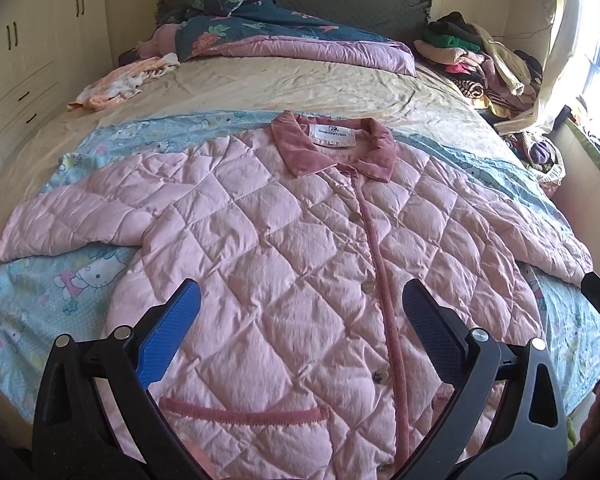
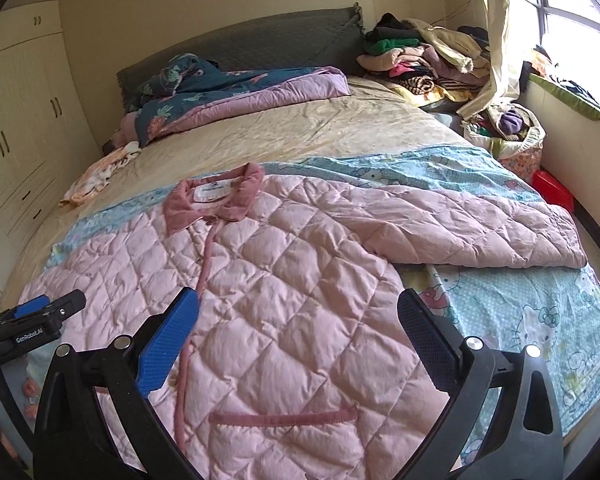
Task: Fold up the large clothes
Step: 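Move the right tool to the sleeve cuff and grasp it, then lift the sleeve with the right tool and fold it across the jacket body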
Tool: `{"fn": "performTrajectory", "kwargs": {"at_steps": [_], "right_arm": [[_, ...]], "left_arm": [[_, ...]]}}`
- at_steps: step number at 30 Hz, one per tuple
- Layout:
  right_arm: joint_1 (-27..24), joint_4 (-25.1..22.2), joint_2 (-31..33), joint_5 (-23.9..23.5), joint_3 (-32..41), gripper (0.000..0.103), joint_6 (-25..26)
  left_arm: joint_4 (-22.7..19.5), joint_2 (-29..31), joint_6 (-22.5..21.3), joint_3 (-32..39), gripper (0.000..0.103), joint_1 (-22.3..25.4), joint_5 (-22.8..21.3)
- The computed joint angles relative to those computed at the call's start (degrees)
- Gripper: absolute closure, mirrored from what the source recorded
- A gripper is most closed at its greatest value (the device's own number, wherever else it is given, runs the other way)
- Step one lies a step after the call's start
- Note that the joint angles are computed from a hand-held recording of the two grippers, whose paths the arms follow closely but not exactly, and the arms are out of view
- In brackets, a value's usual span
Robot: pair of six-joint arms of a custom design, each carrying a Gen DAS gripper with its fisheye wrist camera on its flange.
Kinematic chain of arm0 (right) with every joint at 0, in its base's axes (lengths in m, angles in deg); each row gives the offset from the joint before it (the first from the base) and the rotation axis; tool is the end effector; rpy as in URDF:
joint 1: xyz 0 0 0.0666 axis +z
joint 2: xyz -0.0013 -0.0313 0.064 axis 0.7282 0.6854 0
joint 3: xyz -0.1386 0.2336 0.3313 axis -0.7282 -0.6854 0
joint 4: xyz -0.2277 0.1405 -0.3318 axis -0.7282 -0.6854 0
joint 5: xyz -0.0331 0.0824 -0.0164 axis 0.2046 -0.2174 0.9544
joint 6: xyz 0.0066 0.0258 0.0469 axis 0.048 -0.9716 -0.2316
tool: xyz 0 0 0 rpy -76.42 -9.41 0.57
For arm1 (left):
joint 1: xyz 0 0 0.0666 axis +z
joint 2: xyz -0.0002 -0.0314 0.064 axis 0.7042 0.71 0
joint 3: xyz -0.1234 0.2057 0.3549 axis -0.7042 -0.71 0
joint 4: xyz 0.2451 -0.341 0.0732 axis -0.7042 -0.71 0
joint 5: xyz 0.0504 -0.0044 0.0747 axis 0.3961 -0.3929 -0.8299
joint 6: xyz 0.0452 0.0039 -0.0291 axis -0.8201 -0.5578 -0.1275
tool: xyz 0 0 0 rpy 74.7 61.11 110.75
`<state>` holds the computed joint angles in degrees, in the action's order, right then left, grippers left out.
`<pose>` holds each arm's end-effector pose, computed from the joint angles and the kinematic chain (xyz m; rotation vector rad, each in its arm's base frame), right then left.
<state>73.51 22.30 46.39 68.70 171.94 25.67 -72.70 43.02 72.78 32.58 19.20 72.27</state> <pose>0.5144 0.2395 0.4538 0.5517 2.2263 -0.0085 0.5296 -0.2507 0.4626 0.2616 2.4219 -0.1969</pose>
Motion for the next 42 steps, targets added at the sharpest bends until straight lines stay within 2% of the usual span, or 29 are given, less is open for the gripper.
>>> {"fn": "performTrajectory", "kwargs": {"at_steps": [8,14,21,28,33,38,42], "right_arm": [[-7.35,1.59,-0.4,-3.02,-2.87,0.004,-4.82],[-12.27,-1.05,0.56,-0.99,-3.51,0.004,-7.7],[-18.7,-1.86,0.73,-2.39,-6.77,0.004,-11.97],[-25.19,0.49,-0.07,-5.56,-11.63,0.004,-18.43],[-29.58,2.0,-0.05,-7.09,-14.05,0.004,-21.95],[-34.44,6.14,-0.65,-10.52,-17.32,0.004,-25.99],[-37.37,9.98,-1.42,-9.81,-19.23,0.004,-25.95]], "left_arm": [[-2.77,7.85,0.35,8.37,0.008,-0.62,-0.96],[-3.74,12.44,0.05,13.22,0.008,-1.1,-1.19],[-4.37,16.31,0.29,17.24,0.008,-1.62,-0.29],[-5.21,20.14,-1.22,21.42,0.008,-2.71,-1.88],[-8.04,23.96,-1.35,26.17,0.008,-3.22,-2.93],[-10.38,26.78,-0.19,29.81,0.008,-3.04,-3.7],[-10.9,27.91,0.53,31.49,0.008,-2.73,-6.12]]}}
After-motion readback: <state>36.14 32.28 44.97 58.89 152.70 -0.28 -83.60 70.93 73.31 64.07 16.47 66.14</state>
